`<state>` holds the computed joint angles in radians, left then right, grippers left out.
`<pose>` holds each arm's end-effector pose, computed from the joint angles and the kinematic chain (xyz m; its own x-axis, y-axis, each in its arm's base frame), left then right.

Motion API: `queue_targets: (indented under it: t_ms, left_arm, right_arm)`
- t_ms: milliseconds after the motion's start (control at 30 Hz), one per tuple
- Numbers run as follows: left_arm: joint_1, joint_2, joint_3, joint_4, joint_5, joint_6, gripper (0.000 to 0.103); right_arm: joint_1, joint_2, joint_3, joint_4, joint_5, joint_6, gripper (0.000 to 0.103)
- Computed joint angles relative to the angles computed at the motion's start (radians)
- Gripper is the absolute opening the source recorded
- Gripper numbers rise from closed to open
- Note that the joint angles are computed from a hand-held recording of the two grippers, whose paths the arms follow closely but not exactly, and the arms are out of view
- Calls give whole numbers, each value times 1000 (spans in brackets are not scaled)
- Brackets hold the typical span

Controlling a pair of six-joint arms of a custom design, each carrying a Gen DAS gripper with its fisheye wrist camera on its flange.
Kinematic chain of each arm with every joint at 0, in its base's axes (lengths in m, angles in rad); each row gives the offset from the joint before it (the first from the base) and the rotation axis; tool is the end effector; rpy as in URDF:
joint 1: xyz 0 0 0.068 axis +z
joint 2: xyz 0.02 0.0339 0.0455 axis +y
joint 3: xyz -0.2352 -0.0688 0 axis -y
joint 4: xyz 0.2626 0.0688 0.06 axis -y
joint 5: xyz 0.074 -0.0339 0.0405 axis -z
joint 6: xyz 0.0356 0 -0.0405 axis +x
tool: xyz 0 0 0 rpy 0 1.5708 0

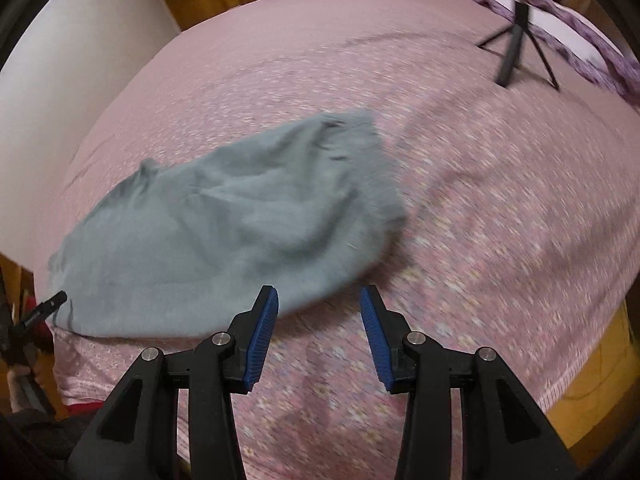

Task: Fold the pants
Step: 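Move the open right gripper toward the grey elastic waistband, then grasp the elastic waistband with the right gripper and lift it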

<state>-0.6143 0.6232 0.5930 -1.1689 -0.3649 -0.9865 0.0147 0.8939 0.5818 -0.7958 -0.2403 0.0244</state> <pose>0.1154 -0.0659 0.2029 -0.7808 -0.4028 -0.4777 -0.3965 0.9102 -0.1195 0.1894 0.0113 0.1762 -0.8973 0.0105 -0.4412 -0.0987 0.9696 0.2238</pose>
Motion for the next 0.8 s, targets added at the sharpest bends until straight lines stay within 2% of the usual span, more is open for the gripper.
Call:
queue_targets:
  t_ms: [167,300,533,600,667,700,800]
  left_arm:
    - [-14,0,-11,6,-8,-9,62]
    - [-28,22,-7,10,-18,-18,64]
    - [-36,37,-14,26,-28,-10,68]
    - [-31,30,-17,27,-25,-2,68]
    - [-26,21,-21,27,-22,2,69]
    - [-26,20,-23,29,-22,0,69]
    - [-29,21,-25,31,-24,-1,69]
  right_arm:
    - [-152,-9,-29,-24,-90,-51,44]
    - [-207,38,-44,10,-177,-27,45]
    - [-181,184,-58,239,-296,120,45]
    - [-162,235,-49,309,-280,155,46]
    - [-104,287,-38,372,-183,185,46]
    - [-99,310,-35,394,-174,181,46]
    - [-70,266,-79,446,-148,196,53]
